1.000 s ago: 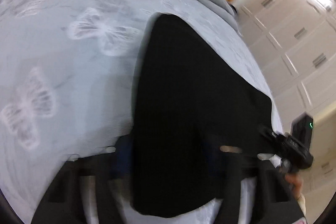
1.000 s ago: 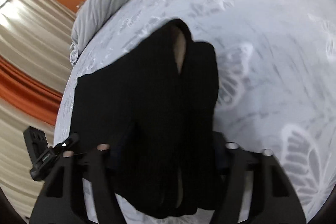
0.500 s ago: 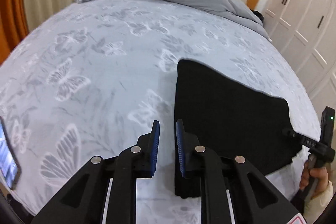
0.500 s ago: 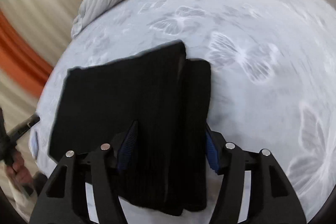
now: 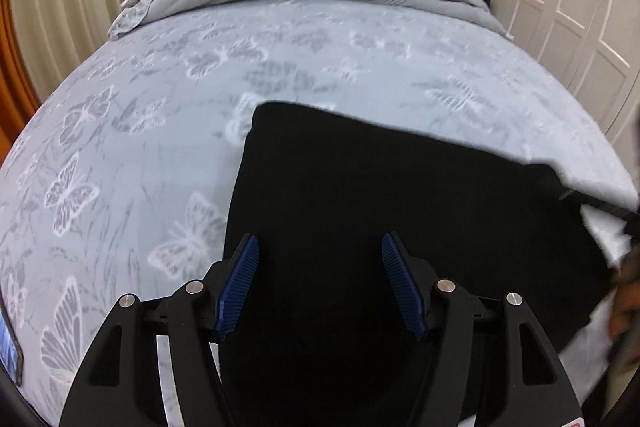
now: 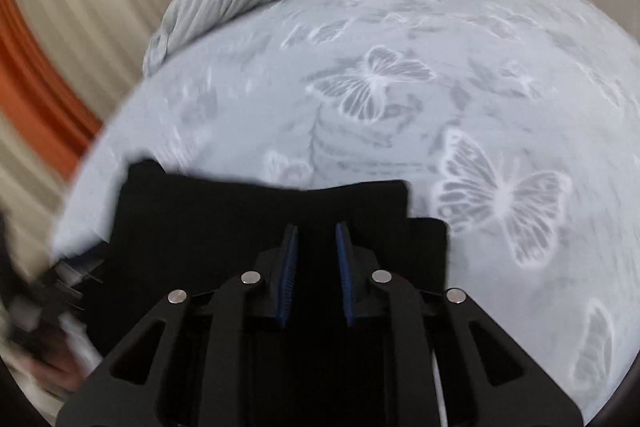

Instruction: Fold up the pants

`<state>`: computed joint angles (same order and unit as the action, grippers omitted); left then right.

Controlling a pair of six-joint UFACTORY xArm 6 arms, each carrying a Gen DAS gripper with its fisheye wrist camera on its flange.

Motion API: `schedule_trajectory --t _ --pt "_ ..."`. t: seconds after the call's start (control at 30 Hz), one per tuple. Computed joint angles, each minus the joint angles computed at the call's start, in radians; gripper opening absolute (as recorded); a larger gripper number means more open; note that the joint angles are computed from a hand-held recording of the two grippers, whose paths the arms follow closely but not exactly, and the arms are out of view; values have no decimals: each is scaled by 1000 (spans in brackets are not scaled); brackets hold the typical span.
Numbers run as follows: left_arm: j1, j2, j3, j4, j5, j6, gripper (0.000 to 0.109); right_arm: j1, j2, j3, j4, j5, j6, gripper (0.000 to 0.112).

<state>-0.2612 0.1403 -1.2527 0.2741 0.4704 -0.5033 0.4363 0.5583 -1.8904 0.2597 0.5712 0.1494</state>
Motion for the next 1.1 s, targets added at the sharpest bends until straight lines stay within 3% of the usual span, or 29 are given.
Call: schedule_trajectory --t 0.07,0.17,0.23,0.27,0.3,0.33,0.37,0.43,0.5,0.53,0.57,0.6,0.63,0.67,0.7,0.8,0.87,0.97,1.03,1.1 --pt "9 -3 17 -39 -26 47 63 13 -61 76 -37 -53 1 21" --pt "9 -16 24 -39 -25 60 64 -1 -63 123 -70 58 55 30" --pt "13 -44 52 -50 -32 65 68 -8 -119 193 -1 11 48 30" --pt "22 -73 81 -71 -50 81 79 -8 -135 204 -13 0 65 42" --pt "33 -107 122 -87 -78 74 87 -4 -169 253 -67 -50 118 75" --pt "49 -135 151 -145 -97 92 92 -5 -210 316 -134 -104 177 90" --pt "67 -158 183 -244 -123 140 92 -2 -230 349 -158 -120 195 98" --pt "93 -173 211 -453 -115 246 92 -1 -209 338 -81 -64 149 98" --pt "125 -126 167 -663 7 307 92 -15 -137 268 125 50 65 98" --pt "135 -90 140 -767 56 342 91 -20 -124 268 198 51 32 98" --pt "149 -70 126 -861 77 410 89 -13 -130 284 228 16 -4 88" --pt "150 -68 122 -919 69 506 83 -2 -122 258 260 22 -54 52" --pt "140 -59 89 -942 92 572 33 0 -128 254 250 12 -63 47" --pt "128 -58 81 -937 83 597 25 4 -139 253 246 0 -62 35" --pt "116 -79 99 -898 33 580 23 13 -169 273 282 -37 -97 34" --pt "107 -167 124 -837 20 541 15 30 -236 309 403 -95 -230 33" --pt "93 -228 159 -643 -32 391 9 27 -230 309 300 -87 -174 38" --pt "107 -219 177 -329 -26 212 9 -13 -177 332 93 -23 5 57" --pt "104 -200 172 -140 -1 66 10 -16 -226 385 90 -100 96 54" --pt "89 -222 209 -96 -57 30 17 -5 -265 398 -17 -192 91 53"
